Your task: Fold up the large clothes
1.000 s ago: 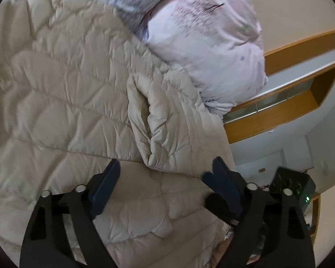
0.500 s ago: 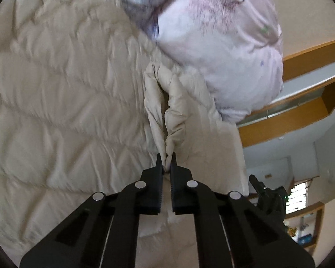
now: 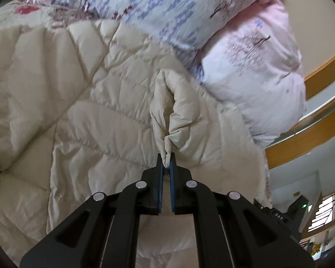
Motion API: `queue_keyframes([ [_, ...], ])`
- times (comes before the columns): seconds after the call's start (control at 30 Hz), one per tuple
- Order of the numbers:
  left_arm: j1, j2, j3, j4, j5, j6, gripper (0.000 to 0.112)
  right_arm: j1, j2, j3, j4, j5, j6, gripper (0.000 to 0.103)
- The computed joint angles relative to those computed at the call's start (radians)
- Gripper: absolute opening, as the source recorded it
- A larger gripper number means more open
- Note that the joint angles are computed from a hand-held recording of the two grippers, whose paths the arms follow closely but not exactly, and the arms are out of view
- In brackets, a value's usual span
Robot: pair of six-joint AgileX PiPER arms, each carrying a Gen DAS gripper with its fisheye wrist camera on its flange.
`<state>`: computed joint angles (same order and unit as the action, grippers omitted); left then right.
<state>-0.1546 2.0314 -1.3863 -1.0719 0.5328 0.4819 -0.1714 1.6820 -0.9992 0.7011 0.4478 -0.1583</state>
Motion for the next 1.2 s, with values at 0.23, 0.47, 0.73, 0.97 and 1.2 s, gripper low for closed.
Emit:
queue_keyframes([
  [0.23, 0.057, -0.060, 0.053, -0.033, 0.110, 0.034, 0.011, 0.221, -0.082, -0.094, -0.436, 0.146, 0.301, 0.047],
  [0.47, 0.229, -0.336, 0.403, -0.263, 0.164, 0.387, 0.043, 0.506, 0.084, -0.350, -0.728, 0.103, 0.476, 0.041],
  [0.73, 0.594, -0.581, 0.702, -0.291, 0.210, 0.563, 0.054, 0.653, 0.500, -0.880, -0.936, 0.380, 0.571, 0.042],
  [0.97, 0.875, -0.541, 0.792, -0.359, 0.320, 0.639, 0.054, 0.639, 0.433, -0.829, -0.844, 0.369, 0.537, 0.065],
  [1.2, 0.924, -0.478, 0.793, -0.474, 0.297, 0.607, 0.054, 0.582, 0.237, -0.617, -0.633, 0.283, 0.421, 0.072],
])
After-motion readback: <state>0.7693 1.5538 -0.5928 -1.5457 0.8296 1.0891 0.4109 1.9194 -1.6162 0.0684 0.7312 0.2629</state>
